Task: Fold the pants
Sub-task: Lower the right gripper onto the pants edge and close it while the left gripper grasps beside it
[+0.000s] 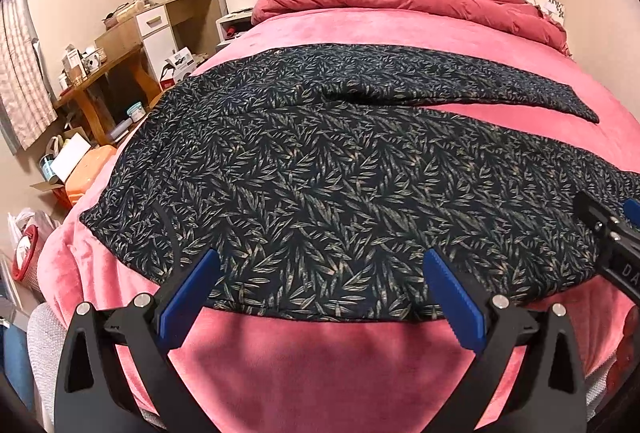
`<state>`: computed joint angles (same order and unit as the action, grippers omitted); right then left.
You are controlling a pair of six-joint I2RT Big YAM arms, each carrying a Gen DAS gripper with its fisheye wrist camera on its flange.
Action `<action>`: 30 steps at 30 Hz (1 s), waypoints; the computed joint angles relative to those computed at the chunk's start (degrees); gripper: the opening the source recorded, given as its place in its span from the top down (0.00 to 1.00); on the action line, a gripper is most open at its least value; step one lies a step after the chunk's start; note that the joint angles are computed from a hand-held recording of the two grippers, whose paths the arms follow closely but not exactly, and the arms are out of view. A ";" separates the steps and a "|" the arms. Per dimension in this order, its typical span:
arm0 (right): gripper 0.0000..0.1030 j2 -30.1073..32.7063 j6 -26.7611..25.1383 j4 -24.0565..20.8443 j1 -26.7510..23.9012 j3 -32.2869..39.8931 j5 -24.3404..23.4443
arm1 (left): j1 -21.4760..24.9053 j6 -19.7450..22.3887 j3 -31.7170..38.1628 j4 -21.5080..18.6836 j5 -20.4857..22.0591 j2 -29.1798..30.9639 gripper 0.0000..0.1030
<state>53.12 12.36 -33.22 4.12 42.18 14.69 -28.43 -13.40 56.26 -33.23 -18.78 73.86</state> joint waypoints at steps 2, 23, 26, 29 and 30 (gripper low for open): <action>0.03 -0.03 -0.05 0.28 -0.15 0.05 0.10 | 0.36 -0.10 0.19 -0.31 0.30 0.25 0.02; 0.03 10.57 -13.06 8.62 -9.42 6.48 -7.90 | 13.57 8.50 14.24 -0.87 9.44 11.28 0.02; 0.03 11.79 -12.44 12.49 -10.03 5.37 -6.77 | 15.88 9.67 18.57 -0.63 9.08 14.78 0.02; 0.03 13.48 -10.98 12.39 -11.15 5.20 -7.89 | 17.59 10.60 22.68 -0.97 8.39 18.27 0.02; 0.03 14.04 -10.64 11.66 -11.32 5.55 -8.00 | 18.17 10.39 24.02 -1.62 7.93 19.41 0.02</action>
